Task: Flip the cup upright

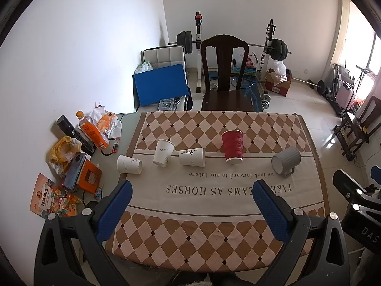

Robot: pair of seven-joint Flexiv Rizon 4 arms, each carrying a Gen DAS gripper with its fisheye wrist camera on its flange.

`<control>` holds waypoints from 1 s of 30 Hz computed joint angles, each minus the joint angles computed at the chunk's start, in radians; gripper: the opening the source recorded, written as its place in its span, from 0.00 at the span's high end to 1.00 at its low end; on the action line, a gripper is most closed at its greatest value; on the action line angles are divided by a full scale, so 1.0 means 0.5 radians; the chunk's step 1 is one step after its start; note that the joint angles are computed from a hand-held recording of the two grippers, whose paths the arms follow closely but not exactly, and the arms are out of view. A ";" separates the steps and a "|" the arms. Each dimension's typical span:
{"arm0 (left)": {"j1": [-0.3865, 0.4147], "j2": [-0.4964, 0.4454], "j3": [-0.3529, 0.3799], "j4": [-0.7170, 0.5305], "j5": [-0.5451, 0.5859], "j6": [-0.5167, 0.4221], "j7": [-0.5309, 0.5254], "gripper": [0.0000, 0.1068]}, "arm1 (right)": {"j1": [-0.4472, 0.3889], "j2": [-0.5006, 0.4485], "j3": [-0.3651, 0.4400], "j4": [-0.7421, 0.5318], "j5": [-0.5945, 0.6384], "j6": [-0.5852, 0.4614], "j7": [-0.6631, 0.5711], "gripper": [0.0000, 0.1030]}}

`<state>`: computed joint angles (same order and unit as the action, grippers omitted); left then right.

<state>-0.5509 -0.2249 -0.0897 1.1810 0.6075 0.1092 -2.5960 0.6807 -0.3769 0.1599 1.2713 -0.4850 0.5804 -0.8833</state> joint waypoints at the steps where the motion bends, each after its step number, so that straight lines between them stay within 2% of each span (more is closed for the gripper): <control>1: 0.002 0.003 0.001 0.003 -0.003 0.000 0.002 0.04 | 0.001 0.002 -0.002 0.005 -0.005 0.002 0.004 0.00; 30: 0.016 0.022 -0.009 0.027 -0.019 0.016 -0.008 0.04 | -0.003 0.019 0.004 0.026 -0.008 0.003 0.002 0.00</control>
<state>-0.5431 -0.2141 -0.0941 1.1947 0.5982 0.1171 -2.6002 0.6794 -0.3674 0.1619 1.2842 -0.4892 0.5819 -0.8821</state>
